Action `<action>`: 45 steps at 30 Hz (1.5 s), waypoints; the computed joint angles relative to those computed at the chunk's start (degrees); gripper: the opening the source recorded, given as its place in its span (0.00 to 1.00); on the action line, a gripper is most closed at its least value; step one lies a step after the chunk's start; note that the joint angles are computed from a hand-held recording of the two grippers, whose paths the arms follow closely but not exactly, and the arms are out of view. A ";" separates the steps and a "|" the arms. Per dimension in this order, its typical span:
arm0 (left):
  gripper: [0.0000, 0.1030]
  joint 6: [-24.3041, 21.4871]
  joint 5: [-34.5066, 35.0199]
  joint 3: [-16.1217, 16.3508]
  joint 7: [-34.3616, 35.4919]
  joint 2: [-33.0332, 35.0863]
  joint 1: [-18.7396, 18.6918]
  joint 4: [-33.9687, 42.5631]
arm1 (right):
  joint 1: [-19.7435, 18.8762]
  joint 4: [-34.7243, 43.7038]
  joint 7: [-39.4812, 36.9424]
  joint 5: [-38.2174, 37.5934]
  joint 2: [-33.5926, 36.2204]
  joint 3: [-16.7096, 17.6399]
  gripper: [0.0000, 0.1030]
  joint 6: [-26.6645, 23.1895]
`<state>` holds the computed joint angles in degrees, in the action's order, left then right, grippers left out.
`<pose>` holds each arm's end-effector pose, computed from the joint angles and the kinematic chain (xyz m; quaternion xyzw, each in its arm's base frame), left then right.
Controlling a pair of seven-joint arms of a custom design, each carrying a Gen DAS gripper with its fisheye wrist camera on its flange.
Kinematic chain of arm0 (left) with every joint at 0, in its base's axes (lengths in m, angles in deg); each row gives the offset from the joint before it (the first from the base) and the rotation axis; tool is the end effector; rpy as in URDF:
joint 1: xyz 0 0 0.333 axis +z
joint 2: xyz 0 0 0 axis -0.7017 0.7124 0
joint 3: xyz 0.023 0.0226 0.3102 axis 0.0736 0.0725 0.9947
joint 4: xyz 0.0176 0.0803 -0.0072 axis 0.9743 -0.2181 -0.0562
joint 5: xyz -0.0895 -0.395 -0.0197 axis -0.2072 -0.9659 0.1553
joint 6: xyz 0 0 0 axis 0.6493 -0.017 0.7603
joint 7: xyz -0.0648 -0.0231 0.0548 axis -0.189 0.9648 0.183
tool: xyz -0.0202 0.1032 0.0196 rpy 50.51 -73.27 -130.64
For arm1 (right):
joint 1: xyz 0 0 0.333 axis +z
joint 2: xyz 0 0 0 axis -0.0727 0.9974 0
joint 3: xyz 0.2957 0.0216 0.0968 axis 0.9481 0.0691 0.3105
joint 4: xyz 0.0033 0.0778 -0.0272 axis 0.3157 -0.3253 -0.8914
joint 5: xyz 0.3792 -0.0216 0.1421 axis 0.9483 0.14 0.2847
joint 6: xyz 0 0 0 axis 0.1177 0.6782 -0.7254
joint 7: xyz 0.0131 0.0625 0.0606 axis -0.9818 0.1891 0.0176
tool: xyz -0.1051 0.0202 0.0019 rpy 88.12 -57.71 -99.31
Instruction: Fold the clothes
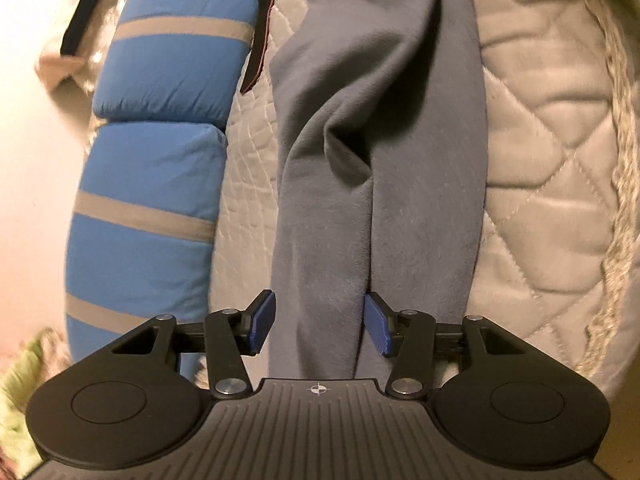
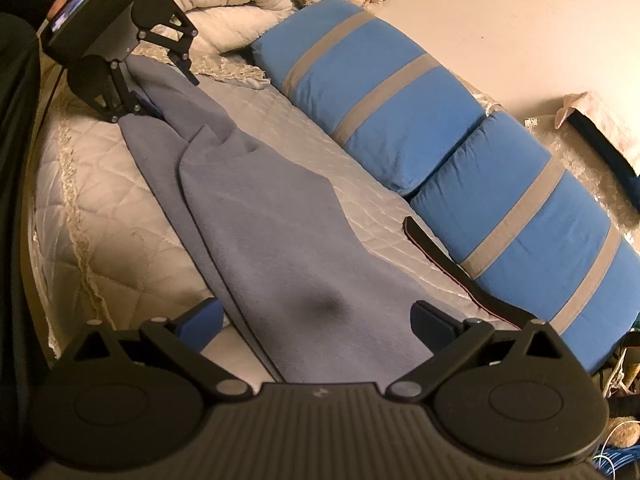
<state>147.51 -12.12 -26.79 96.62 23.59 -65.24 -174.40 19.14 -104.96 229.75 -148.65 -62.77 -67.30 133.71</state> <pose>0.6989 -0.2554 0.4533 0.0891 0.8584 -0.0522 0.5024 0.5542 0.3153 0.4521 -0.7721 0.3716 -0.4535 0.2451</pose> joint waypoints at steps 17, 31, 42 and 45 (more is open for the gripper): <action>0.02 6.98 -5.92 -6.54 4.65 -8.37 7.90 -10.24 | 0.10 0.09 0.07 -0.39 0.17 0.02 1.00 0.03; 0.02 -2.03 -24.38 -20.21 23.36 -14.99 18.98 -16.21 | 0.28 0.31 -0.69 0.93 0.44 -0.02 1.00 -0.32; 0.05 -8.53 -18.43 -11.66 12.99 -11.05 10.66 -10.47 | 0.25 3.75 3.00 -0.90 3.13 -0.58 0.94 7.91; 0.04 -7.22 -19.06 -12.05 11.38 -11.44 11.20 -10.91 | 1.87 5.57 1.83 -1.74 4.70 -0.86 0.85 4.95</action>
<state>140.29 -31.18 -38.83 108.00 12.15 -54.05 -185.32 21.01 -99.39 231.57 -150.39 -58.07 -68.16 138.66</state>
